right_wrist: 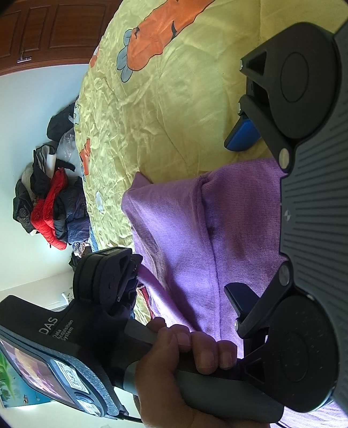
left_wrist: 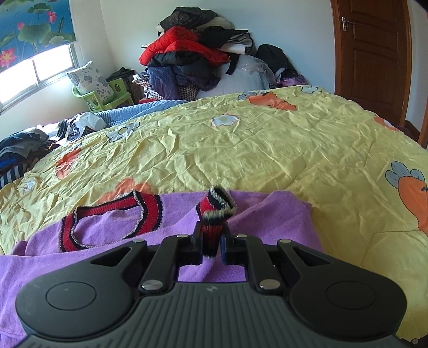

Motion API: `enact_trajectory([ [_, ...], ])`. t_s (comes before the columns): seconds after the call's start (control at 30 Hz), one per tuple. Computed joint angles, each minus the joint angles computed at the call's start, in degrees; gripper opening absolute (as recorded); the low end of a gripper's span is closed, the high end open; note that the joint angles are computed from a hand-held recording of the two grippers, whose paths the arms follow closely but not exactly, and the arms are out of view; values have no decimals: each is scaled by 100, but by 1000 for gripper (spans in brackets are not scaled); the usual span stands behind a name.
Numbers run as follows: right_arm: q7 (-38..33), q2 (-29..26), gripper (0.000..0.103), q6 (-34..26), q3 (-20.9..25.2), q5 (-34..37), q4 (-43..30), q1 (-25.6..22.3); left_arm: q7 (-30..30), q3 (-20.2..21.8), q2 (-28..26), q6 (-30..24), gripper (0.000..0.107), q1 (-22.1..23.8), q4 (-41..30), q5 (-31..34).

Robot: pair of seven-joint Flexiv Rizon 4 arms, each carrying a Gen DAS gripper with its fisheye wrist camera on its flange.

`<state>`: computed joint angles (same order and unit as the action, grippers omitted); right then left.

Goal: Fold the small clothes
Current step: 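Lower the striped cuff onto the sweater and open the left gripper, then withdraw both tools from the sweater and move toward its hem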

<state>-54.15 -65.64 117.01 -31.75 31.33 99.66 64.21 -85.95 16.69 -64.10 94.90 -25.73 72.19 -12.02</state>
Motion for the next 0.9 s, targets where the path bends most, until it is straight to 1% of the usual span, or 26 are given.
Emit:
enact_trajectory([
  [0.07,-2,12,103,57,51,-2,-3,-40,-30,54,10,-25,13,-40,3,-9],
  [0.13,-29,18,103,89,89,17,-13,-65,-21,21,28,11,21,-22,25,25],
  [0.17,-45,21,103,93,100,31,-21,-71,-13,14,28,28,30,-20,21,33],
  [0.23,-76,23,103,95,110,64,-26,-69,-56,152,1,136,58,-108,36,13],
  [0.27,-91,24,103,89,112,75,-32,-70,-95,292,-37,241,61,-195,45,-19],
  [0.3,-106,28,103,88,118,81,-33,-73,-102,413,-74,342,61,-274,54,-56],
  [0.33,-118,30,103,87,121,90,-32,-72,-41,441,-97,399,61,-302,38,-74],
  [0.43,-145,41,103,120,164,112,-44,-102,192,343,-87,467,61,-282,51,-140],
  [0.7,-245,51,103,125,208,189,-70,-123,434,320,-78,499,61,-337,151,-465],
  [0.77,-268,50,103,113,203,189,-71,-118,458,362,-75,494,64,-371,186,-541],
  [0.83,-279,45,103,87,177,202,-68,-89,455,404,-66,509,76,-396,234,-614],
  [0.9,-276,38,103,60,149,204,-65,-67,429,527,-68,572,77,-462,305,-706],
])
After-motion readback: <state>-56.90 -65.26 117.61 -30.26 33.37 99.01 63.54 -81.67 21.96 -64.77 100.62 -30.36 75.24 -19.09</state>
